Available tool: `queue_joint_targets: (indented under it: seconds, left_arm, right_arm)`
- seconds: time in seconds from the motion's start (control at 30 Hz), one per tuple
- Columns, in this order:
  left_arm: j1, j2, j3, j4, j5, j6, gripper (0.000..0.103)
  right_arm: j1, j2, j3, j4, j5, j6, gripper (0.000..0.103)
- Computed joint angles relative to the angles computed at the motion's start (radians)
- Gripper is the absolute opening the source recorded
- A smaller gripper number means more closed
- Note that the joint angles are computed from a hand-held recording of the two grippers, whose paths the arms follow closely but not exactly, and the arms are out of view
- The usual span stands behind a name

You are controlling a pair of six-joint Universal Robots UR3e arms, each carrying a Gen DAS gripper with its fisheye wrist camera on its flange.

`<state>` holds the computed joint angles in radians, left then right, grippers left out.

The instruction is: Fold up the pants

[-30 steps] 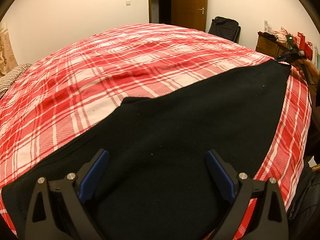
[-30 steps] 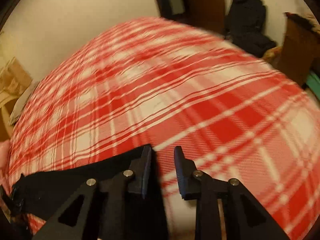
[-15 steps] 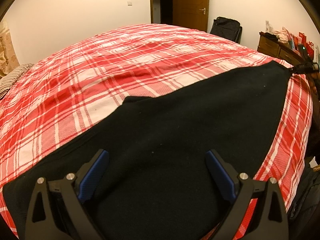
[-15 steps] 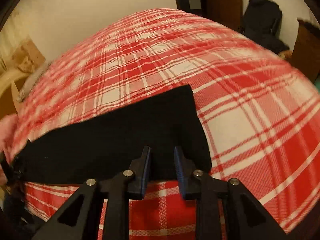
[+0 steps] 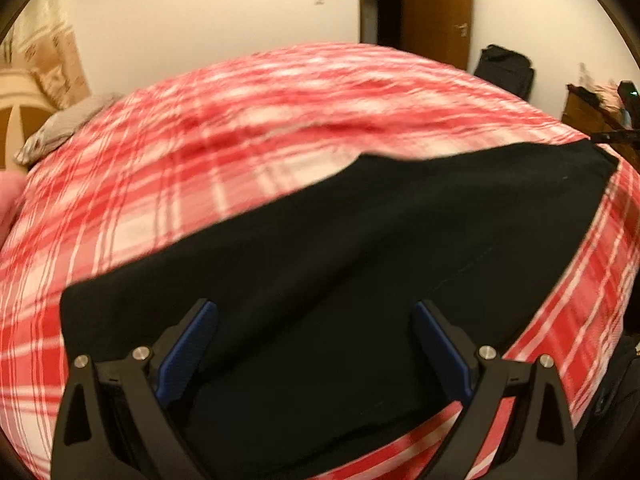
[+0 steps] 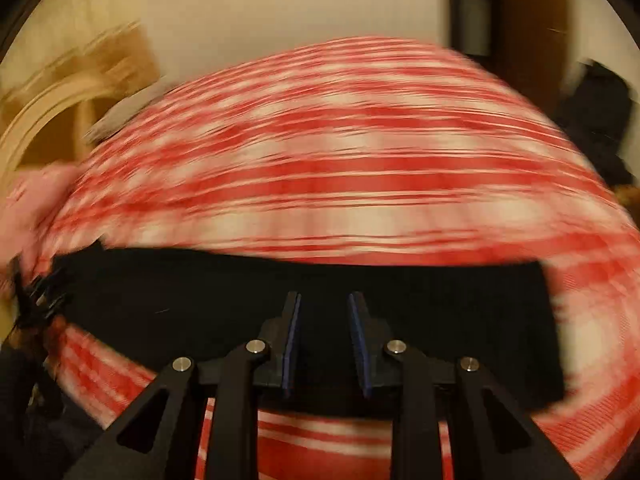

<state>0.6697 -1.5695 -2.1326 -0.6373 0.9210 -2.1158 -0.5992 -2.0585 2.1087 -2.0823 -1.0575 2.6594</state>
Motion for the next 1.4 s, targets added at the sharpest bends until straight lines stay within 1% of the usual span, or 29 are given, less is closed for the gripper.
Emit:
queue_joint_targets:
  seconds: [0.07, 0.1, 0.2, 0.23, 0.27, 0.33, 0.37, 0.4, 0.5, 0.57, 0.6, 0.63, 0.67, 0.7, 0.73, 0.77, 0.8, 0.83, 0.87, 0.93, 1.07, 1.13, 1.17, 1.2, 1.23, 1.3, 1.37, 1.4]
  left_arm:
    - [0.014, 0.007, -0.014, -0.003, -0.015, 0.011, 0.101]
    - [0.015, 0.017, -0.029, 0.006, -0.015, 0.015, 0.101]
    - [0.052, 0.039, -0.068, -0.009, -0.047, 0.078, 0.103]
    - [0.069, 0.052, -0.074, -0.035, -0.06, 0.101, 0.103]
    - [0.083, 0.064, -0.076, -0.063, -0.068, 0.125, 0.103]
    - [0.092, 0.08, -0.071, -0.098, -0.069, 0.151, 0.103]
    - [0.086, 0.088, -0.067, -0.099, -0.06, 0.138, 0.103]
    - [0.081, 0.094, -0.061, -0.109, -0.06, 0.12, 0.103]
    - [0.068, 0.118, -0.03, -0.187, -0.121, 0.082, 0.103]
    - [0.035, 0.131, -0.024, -0.21, -0.153, 0.069, 0.103]
    - [-0.002, 0.128, -0.028, -0.185, -0.145, 0.051, 0.103]
    - [-0.044, 0.119, -0.041, -0.131, -0.121, 0.026, 0.103]
    - [-0.082, 0.104, -0.044, -0.108, -0.091, 0.016, 0.103]
    - [-0.113, 0.087, -0.037, -0.111, -0.056, 0.015, 0.103]
    - [-0.141, 0.076, -0.05, -0.075, -0.015, 0.003, 0.103]
    - [-0.153, 0.087, -0.105, 0.023, 0.001, 0.007, 0.103]
    - [-0.146, 0.099, -0.124, 0.038, -0.01, 0.019, 0.103]
    - [-0.147, 0.099, -0.11, 0.009, -0.009, 0.019, 0.103]
    - [-0.148, 0.087, -0.086, -0.016, -0.009, 0.002, 0.103]
    - [-0.162, 0.067, -0.065, -0.007, 0.006, -0.035, 0.103]
    - [-0.216, 0.037, -0.039, 0.043, 0.068, -0.121, 0.103]
    - [-0.225, 0.035, -0.035, 0.046, 0.083, -0.146, 0.103]
    - [-0.227, 0.033, -0.033, 0.046, 0.086, -0.153, 0.103]
    - [-0.228, 0.031, -0.034, 0.05, 0.088, -0.155, 0.103]
    - [-0.227, 0.033, -0.037, 0.053, 0.087, -0.154, 0.103]
    - [-0.223, 0.035, -0.041, 0.054, 0.082, -0.15, 0.103]
    - [-0.223, 0.035, -0.04, 0.052, 0.083, -0.148, 0.103]
    - [-0.224, 0.033, -0.036, 0.048, 0.084, -0.149, 0.103]
  right_arm:
    - [0.112, 0.088, 0.003, -0.074, -0.024, 0.048, 0.026]
    - [0.188, 0.164, -0.007, -0.109, -0.059, 0.077, 0.026]
    - [0.287, 0.272, 0.005, -0.176, -0.133, 0.12, 0.026]
    - [0.294, 0.268, 0.025, -0.209, -0.143, 0.125, 0.026]
    - [0.291, 0.246, 0.038, -0.204, -0.142, 0.123, 0.026]
    - [0.29, 0.224, 0.015, -0.149, -0.146, 0.12, 0.026]
    - [0.3, 0.217, -0.004, -0.14, -0.149, 0.129, 0.026]
    - [0.313, 0.215, -0.014, -0.152, -0.138, 0.14, 0.026]
    - [0.366, 0.242, -0.066, -0.164, -0.061, 0.158, 0.026]
    - [0.46, 0.333, -0.126, -0.192, -0.012, 0.171, 0.026]
    - [0.514, 0.387, -0.151, -0.221, -0.01, 0.176, 0.026]
    - [0.567, 0.438, -0.174, -0.253, -0.029, 0.182, 0.026]
    - [0.613, 0.492, -0.198, -0.278, -0.057, 0.186, 0.026]
    - [0.639, 0.529, -0.217, -0.282, -0.074, 0.187, 0.026]
    - [0.669, 0.585, -0.242, -0.265, -0.092, 0.193, 0.026]
    - [0.685, 0.599, -0.229, -0.312, -0.111, 0.208, 0.026]
    - [0.679, 0.591, -0.216, -0.331, -0.1, 0.207, 0.027]
    - [0.666, 0.584, -0.226, -0.297, -0.08, 0.196, 0.027]
    - [0.648, 0.578, -0.235, -0.272, -0.056, 0.185, 0.027]
    - [0.62, 0.573, -0.252, -0.267, -0.019, 0.174, 0.027]
    - [0.632, 0.636, -0.325, -0.318, -0.032, 0.164, 0.027]
    - [0.655, 0.71, -0.376, -0.367, -0.089, 0.169, 0.027]
    - [0.669, 0.76, -0.42, -0.355, -0.12, 0.191, 0.027]
    - [0.667, 0.798, -0.446, -0.342, -0.122, 0.204, 0.028]
    - [0.653, 0.803, -0.43, -0.377, -0.091, 0.212, 0.027]
    - [0.635, 0.795, -0.422, -0.373, -0.061, 0.221, 0.027]
    - [0.635, 0.779, -0.413, -0.381, -0.067, 0.24, 0.027]
    - [0.647, 0.762, -0.402, -0.391, -0.095, 0.249, 0.027]
